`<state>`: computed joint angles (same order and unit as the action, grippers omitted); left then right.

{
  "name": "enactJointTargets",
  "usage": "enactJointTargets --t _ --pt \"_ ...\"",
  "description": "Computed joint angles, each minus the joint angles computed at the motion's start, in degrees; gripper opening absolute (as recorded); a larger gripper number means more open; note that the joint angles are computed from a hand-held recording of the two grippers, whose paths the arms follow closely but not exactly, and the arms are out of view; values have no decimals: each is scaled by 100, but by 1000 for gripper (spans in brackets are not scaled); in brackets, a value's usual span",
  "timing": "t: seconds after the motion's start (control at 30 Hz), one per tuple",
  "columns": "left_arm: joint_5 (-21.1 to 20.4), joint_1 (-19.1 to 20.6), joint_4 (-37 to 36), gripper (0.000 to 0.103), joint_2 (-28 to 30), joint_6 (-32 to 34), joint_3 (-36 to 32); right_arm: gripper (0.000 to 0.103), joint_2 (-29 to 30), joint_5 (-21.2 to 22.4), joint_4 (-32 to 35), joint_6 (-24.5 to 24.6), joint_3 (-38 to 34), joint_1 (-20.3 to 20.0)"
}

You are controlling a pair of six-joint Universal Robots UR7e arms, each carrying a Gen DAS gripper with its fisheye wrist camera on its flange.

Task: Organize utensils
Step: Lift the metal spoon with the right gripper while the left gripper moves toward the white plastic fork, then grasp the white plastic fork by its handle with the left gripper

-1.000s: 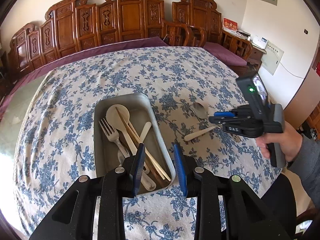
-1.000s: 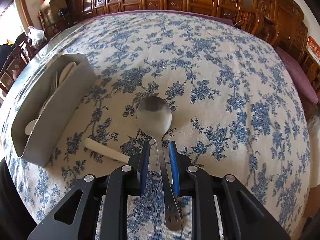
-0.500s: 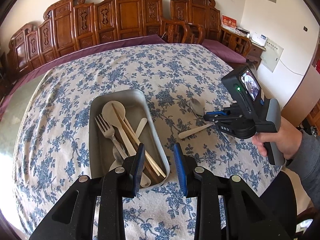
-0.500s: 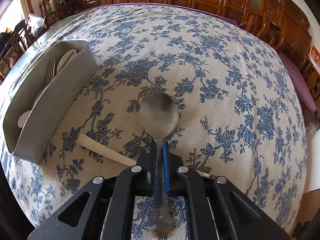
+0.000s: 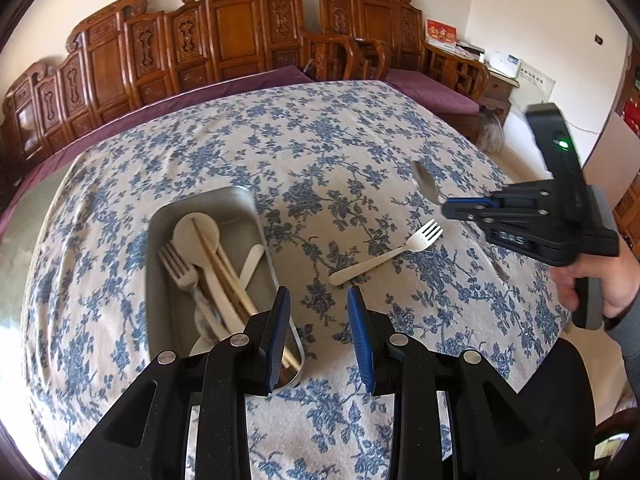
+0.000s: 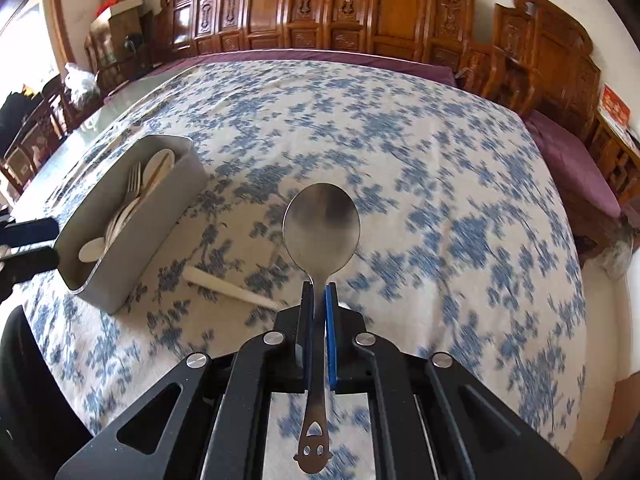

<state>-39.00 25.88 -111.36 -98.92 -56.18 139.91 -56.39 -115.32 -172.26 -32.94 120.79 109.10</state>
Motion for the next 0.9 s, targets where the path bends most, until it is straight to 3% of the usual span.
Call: enactJointTargets --t 0.4,0.67,0.9 --pt "-338 988 -1832 28 1594 1884 -467 7 -397 -47 -394 80 615 -759" --pt "-583 1462 -2342 28 2484 2544 -904 7 -473 72 -398 18 698 -985" --pt "-621 1630 -2542 32 2931 2872 -1108 7 -527 234 -314 73 692 -1064"
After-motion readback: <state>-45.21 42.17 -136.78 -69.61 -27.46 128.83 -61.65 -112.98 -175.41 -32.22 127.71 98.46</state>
